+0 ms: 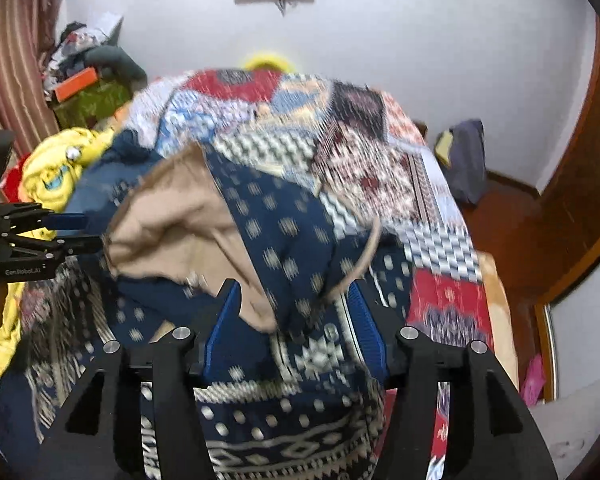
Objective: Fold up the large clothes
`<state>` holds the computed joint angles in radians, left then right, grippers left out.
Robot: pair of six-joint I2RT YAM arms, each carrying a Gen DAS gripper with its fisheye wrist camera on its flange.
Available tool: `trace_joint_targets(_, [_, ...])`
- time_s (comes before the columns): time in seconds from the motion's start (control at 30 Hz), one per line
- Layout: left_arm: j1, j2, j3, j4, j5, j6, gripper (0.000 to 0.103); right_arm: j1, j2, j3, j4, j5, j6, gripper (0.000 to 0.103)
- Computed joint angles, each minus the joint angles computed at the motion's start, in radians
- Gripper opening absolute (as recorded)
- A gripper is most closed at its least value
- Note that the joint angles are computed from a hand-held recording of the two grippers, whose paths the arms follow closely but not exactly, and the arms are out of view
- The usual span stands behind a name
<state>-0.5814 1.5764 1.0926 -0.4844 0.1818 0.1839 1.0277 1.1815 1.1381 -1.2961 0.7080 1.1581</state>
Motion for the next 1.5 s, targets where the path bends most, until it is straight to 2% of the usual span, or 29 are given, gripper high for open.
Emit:
trace_joint_targets(0.23, [0.016,0.164,0.204,-0.017,-0.014,-0.012,0.056,-0.207,0.111,0.018,0.241,-0.102,-0.295,0.052])
trace_joint_targets(0.37, [0.024,0.32,0.332,-0.034,-0.01,-0.032,0.056,-0.285,0.181,0.005,0.324,-0.165,-0.386,0.052])
trace_joint_targets(0.53, [0.023,0.48,0.471,-0.047,-0.008,-0.064,0.056,-0.358,0.197,-0.033,0.424,-0.161,-0.436,0.052])
trace_joint_targets(0.57, [0.02,0.508,0.503,-0.053,-0.009,-0.071,0.056,-0.372,0.197,-0.032,0.431,-0.172,-0.44,0.05])
trace_joint_targets(0.6, [0.016,0.53,0.527,-0.058,-0.009,-0.078,0.056,-0.387,0.195,-0.037,0.447,-0.182,-0.445,0.043])
trace_joint_targets(0.67, [0.008,0.572,0.575,-0.06,-0.005,-0.09,0.048,-0.427,0.188,-0.046,0.484,-0.225,-0.465,0.031])
trace_joint_targets(0.7, [0.003,0.588,0.595,-0.064,0.0,-0.09,0.037,-0.443,0.186,-0.049,0.497,-0.246,-0.471,0.023])
trace_joint_targets(0.73, [-0.004,0.602,0.617,-0.074,0.001,-0.09,0.019,-0.46,0.181,-0.053,0.506,-0.266,-0.474,0.018])
trace_joint_targets(0.77, [-0.009,0.612,0.637,-0.089,0.005,-0.089,0.01,-0.474,0.165,-0.062,0.518,-0.292,-0.47,0.013])
trace_joint_targets(0.8, [-0.015,0.608,0.639,-0.09,0.004,-0.089,0.006,-0.487,0.148,-0.073,0.529,-0.318,-0.466,0.012])
trace_joint_targets(0.93, [-0.028,0.485,0.53,-0.03,0.056,-0.067,0.005,-0.478,0.061,-0.086,0.499,-0.334,-0.431,0.01])
trace_joint_targets(1.1, [-0.05,0.223,0.328,-0.009,0.134,-0.01,0.005,-0.366,-0.052,-0.073,0.4,-0.303,-0.34,0.01])
trace_joint_targets(1.27, [-0.066,-0.012,0.137,-0.054,0.206,0.029,0.005,-0.132,-0.118,-0.038,0.247,-0.183,-0.144,0.01])
trace_joint_targets(1.4, [-0.081,-0.134,0.015,-0.104,0.221,0.069,0.005,0.076,-0.129,-0.016,0.131,-0.103,0.068,0.01])
trace_joint_targets(1.5, [-0.115,-0.197,-0.079,-0.132,0.16,0.081,0.005,0.201,-0.103,-0.01,0.069,-0.088,0.209,0.01])
